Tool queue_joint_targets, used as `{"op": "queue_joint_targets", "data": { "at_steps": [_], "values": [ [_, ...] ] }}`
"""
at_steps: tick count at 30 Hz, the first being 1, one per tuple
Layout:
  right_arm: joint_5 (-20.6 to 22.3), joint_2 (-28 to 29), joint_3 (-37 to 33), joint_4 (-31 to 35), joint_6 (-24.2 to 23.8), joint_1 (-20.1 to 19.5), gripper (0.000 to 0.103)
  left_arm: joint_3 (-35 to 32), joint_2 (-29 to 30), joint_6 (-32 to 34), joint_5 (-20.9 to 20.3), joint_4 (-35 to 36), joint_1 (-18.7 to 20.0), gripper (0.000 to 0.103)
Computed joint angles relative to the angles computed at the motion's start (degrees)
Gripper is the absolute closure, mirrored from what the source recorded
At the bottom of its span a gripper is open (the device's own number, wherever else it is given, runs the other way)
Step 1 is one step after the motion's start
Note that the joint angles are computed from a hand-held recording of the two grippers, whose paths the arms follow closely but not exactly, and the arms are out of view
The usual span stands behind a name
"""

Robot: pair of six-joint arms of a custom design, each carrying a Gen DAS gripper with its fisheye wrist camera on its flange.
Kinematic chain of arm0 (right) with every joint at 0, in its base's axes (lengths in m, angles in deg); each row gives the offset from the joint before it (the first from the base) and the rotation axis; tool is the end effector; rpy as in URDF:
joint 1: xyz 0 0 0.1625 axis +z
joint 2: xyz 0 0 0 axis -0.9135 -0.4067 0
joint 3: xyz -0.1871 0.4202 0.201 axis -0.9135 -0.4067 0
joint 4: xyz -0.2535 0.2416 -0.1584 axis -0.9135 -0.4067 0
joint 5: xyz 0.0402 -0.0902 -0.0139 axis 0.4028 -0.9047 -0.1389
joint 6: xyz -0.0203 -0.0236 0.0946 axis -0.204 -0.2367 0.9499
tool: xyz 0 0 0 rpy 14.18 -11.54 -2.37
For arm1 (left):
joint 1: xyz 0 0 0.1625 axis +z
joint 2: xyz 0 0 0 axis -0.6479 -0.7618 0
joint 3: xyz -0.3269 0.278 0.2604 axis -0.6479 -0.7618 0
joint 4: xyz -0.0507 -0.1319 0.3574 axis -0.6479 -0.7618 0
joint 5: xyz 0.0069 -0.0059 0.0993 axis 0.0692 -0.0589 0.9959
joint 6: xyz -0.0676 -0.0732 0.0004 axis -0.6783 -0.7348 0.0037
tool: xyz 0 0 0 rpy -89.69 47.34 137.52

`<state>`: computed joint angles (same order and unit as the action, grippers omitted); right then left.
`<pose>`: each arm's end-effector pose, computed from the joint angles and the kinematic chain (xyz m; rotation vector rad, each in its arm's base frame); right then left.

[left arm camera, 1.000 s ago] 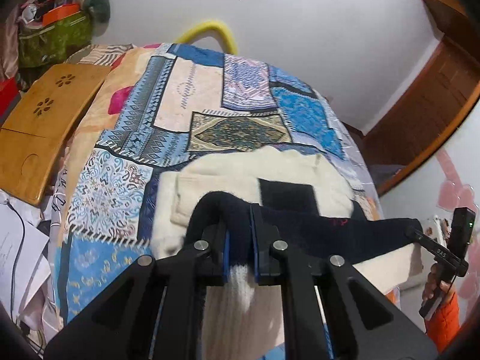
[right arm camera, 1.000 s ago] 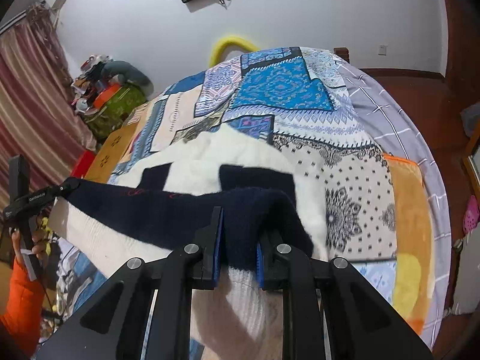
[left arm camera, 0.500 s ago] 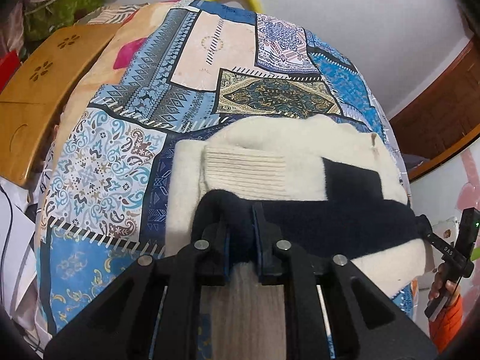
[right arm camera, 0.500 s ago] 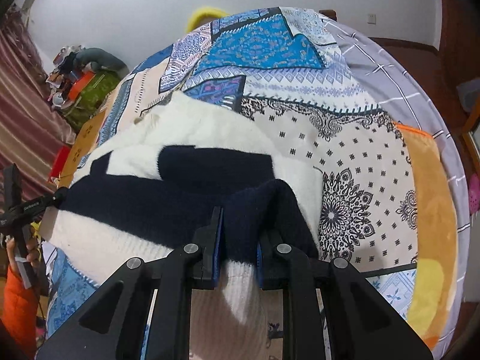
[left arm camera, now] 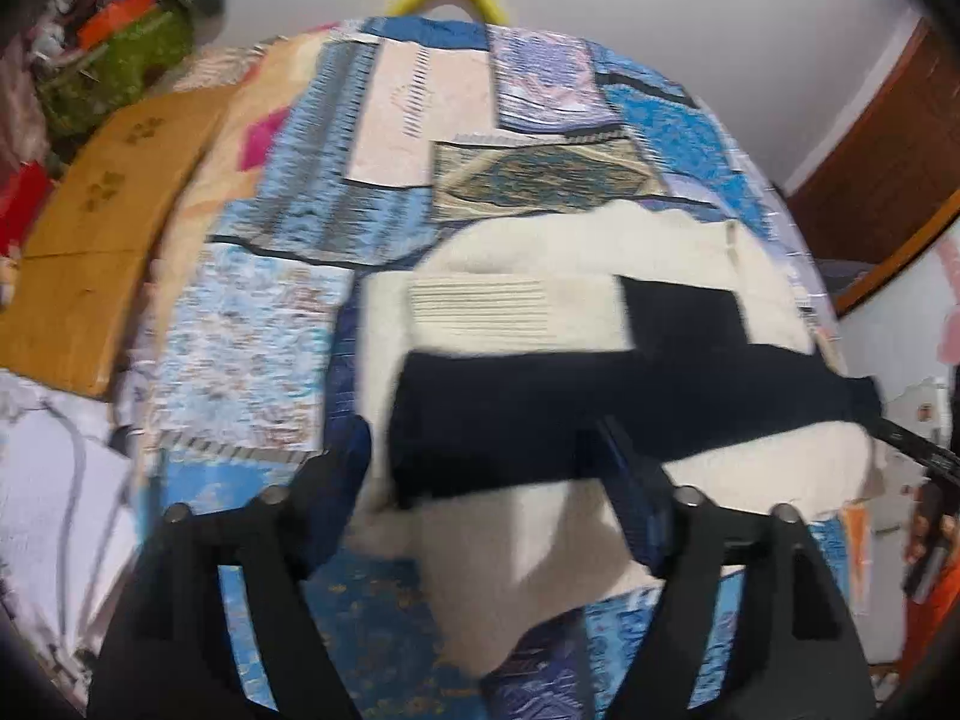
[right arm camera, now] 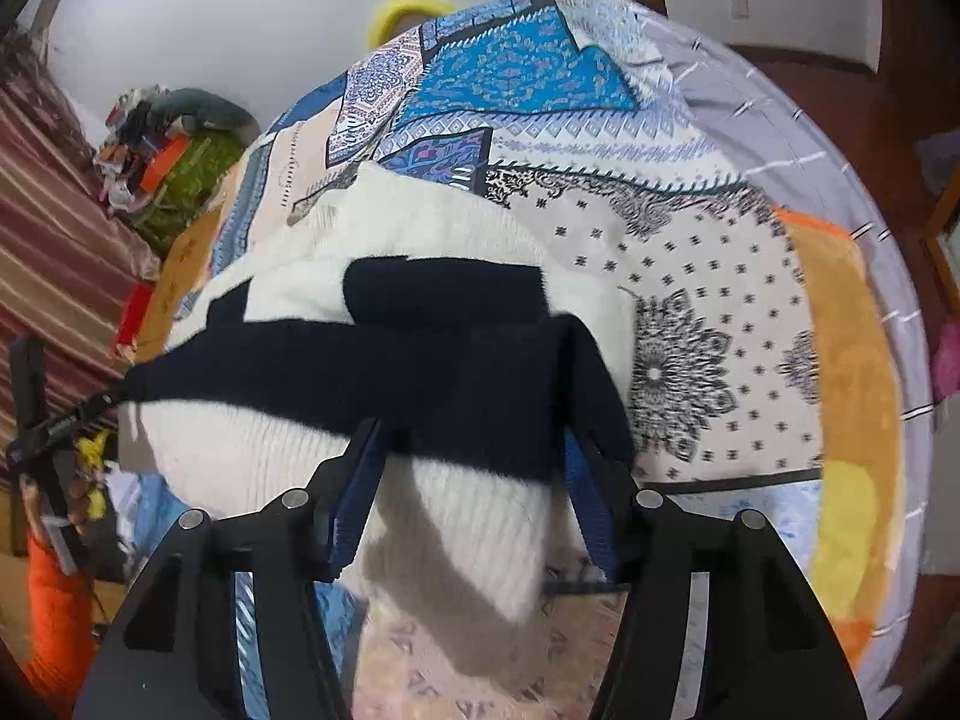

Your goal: Fold small clothes

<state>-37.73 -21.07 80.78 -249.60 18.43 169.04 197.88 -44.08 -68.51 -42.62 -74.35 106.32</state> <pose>0.2090 -0.4719 0.0983 0.3597 -2.7329 0.4672 0.0059 -0.4868 0.3074 0.0322 2.4169 -0.6562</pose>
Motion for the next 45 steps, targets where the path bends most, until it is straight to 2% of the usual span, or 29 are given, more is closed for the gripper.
{"op": "queue_joint_targets", "data": {
  "at_steps": [4, 11, 15, 23, 24, 27, 29, 32, 36, 45],
  "values": [
    [-1.3, -1.0, 1.9, -0.9, -0.4, 0.6, 0.047, 1.7, -1.9, -1.2, 1.0, 1.2, -0.6, 0.025],
    [-1.2, -1.7, 4.4, -1.3, 0.4, 0.1, 0.047, 4.8, -4.7, -4.9, -1.4, 3.0, 0.3, 0.025],
    [-0.7, -1.1, 5.9, -2.4, 1.2, -0.4, 0.047, 7.0, -4.7, -6.0, -2.0, -0.1, 0.0, 0.026],
    [0.5, -0.1, 7.1, -5.8, -0.6, -0.2, 0.047, 7.8, -4.2, -5.3, -4.4, -0.8, -1.2, 0.063],
    [0.5, 0.0, 7.1, -6.1, -1.0, -0.1, 0.050, 7.8, -4.1, -5.1, -4.6, -0.8, -1.3, 0.066],
    [0.3, 0.5, 7.1, -6.4, -2.3, 0.5, 0.070, 8.0, -3.8, -5.1, -4.7, -1.4, -1.8, 0.077],
    [-0.2, 1.1, 7.1, -7.1, -3.0, 0.9, 0.079, 8.2, -3.6, -5.8, -3.3, -1.7, -2.1, 0.089],
    [-0.1, 1.6, 7.3, -8.4, -3.9, 1.3, 0.089, 8.4, -3.9, -6.0, -3.6, -2.4, -2.1, 0.092],
    [1.6, 1.7, 7.9, -11.0, -4.8, 1.5, 0.092, 8.8, -4.7, -5.1, -2.7, -4.1, -3.2, 0.093],
    [2.5, 0.9, 6.7, -14.5, -6.8, 3.4, 0.093, 7.8, -5.9, -0.3, -0.2, -8.6, -6.9, 0.095]
  ]
}}
